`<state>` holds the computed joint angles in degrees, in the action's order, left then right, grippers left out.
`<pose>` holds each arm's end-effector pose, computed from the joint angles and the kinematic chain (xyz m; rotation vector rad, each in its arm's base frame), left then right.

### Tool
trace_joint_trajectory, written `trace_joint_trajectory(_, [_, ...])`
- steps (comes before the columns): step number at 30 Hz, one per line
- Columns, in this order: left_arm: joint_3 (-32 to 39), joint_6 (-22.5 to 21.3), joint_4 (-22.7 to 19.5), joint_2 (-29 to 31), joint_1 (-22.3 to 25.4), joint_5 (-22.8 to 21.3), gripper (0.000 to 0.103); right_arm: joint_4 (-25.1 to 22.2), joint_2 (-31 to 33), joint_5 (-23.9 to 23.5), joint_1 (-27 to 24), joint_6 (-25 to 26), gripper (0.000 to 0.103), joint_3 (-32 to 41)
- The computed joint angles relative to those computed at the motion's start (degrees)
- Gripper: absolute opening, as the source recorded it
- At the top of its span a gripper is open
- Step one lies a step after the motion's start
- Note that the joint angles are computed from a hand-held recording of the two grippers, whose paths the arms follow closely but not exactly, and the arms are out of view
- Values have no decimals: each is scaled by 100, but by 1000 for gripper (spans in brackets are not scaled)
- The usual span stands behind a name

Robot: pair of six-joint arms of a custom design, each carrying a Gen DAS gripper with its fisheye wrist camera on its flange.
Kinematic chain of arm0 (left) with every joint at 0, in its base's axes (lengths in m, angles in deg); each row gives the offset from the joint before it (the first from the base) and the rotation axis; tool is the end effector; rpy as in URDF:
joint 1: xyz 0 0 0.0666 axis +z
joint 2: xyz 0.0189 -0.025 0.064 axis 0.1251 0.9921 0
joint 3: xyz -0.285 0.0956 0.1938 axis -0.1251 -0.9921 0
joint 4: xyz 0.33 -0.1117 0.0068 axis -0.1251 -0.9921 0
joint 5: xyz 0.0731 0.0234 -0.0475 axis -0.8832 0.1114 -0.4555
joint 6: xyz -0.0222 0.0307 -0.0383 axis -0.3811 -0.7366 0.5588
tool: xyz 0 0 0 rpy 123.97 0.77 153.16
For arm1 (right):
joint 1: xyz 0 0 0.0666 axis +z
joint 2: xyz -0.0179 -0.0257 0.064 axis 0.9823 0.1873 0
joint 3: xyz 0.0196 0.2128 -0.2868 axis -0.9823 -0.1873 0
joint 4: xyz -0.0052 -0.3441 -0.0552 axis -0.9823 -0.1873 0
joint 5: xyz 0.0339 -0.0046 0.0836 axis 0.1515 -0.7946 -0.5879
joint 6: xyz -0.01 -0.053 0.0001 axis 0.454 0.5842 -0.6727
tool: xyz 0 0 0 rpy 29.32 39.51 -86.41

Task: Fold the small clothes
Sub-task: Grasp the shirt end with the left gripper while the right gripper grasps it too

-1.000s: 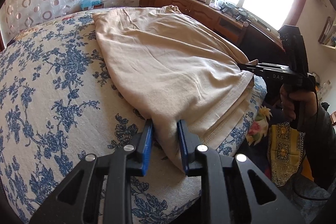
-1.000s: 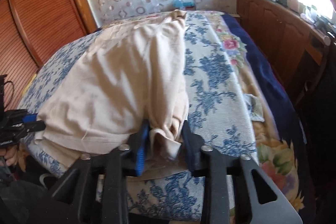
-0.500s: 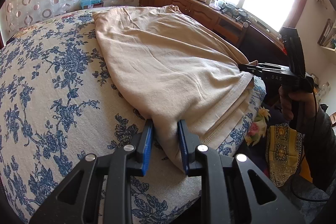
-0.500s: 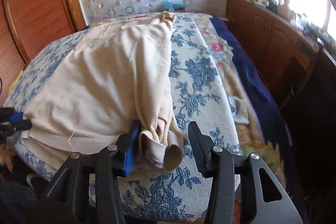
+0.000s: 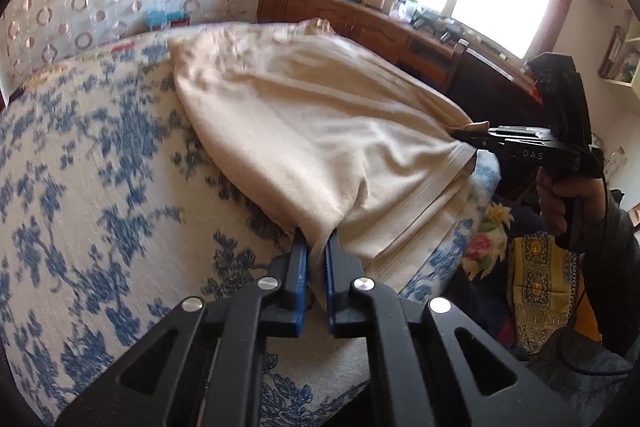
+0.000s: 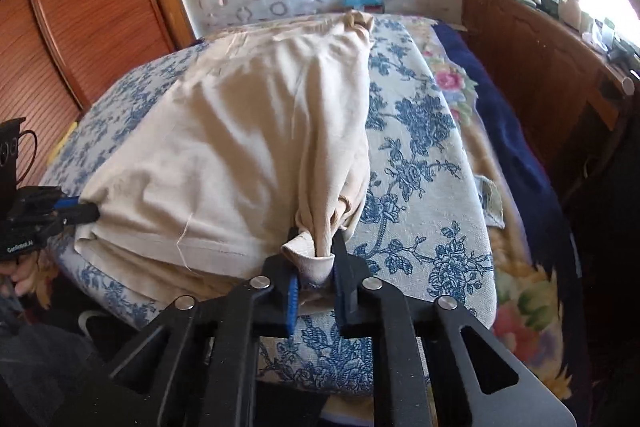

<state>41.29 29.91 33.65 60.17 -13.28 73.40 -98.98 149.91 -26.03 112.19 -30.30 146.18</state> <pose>0.4072 -0.1668 0.2989 0.6575 2.3266 -0.6130 0.3891 0.2464 0.3225 -0.1371 2.4278 0.2900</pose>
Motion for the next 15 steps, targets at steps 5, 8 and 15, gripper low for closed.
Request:
trace_joint_trajectory(5, [-35, 78, 151, -345, 112, 214, 4, 354, -443, 109, 70, -131, 6, -254])
trace_joint_trajectory(8, [-30, 148, 189, -528, 269, 400, 4, 313, -628, 146, 164, -122, 6, -249])
trace_joint_trajectory(15, [90, 326, 186, -798, 655, 887, 4, 328, -984, 225, 480, -99, 6, -66])
